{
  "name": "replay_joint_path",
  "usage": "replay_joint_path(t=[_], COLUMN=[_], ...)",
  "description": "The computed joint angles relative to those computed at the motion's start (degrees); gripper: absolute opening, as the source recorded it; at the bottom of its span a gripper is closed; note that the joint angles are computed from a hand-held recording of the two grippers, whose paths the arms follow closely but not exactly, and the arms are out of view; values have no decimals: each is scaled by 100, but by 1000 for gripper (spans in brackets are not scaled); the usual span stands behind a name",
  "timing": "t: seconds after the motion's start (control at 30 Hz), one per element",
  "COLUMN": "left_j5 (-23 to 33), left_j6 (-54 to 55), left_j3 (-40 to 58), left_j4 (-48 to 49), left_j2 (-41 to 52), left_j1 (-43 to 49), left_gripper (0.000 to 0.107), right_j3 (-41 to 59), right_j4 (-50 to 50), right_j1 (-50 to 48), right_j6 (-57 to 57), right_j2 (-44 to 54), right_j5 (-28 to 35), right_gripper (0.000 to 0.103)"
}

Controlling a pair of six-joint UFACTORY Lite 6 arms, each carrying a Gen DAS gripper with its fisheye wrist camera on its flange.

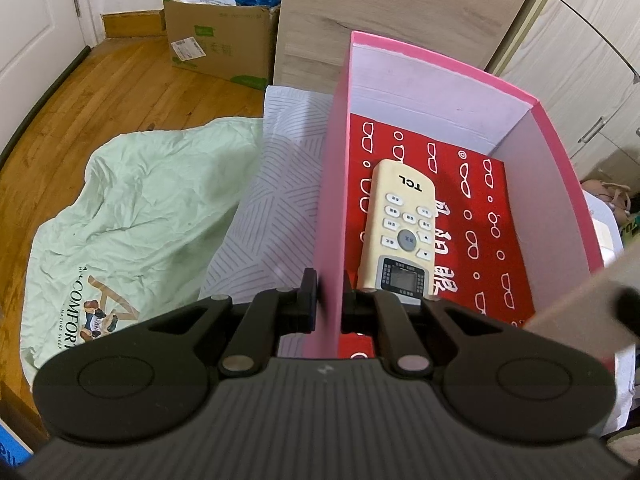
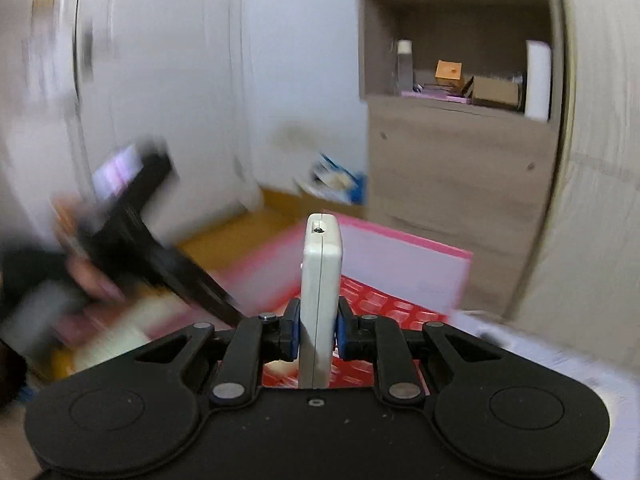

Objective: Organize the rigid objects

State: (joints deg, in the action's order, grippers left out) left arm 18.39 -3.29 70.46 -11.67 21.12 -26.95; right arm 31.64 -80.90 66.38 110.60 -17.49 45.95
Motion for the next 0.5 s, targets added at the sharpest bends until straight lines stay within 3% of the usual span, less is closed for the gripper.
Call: replay_joint_path(t=[0.23,0.5], left_j5=[12,17], left_j6=[209,488], left_j3=[-19,-52], left_j4=[-216,-471], left_j2=[-9,-39], left_j1=[32,72], left_gripper=[9,10], right_j3=[826,980], right_j4=[697,805], right_j1=[-627,-716], right_j6=[-1836,-1931], right_j2=[1045,1326], right_j5=[-552,-895], right_gripper=[20,22])
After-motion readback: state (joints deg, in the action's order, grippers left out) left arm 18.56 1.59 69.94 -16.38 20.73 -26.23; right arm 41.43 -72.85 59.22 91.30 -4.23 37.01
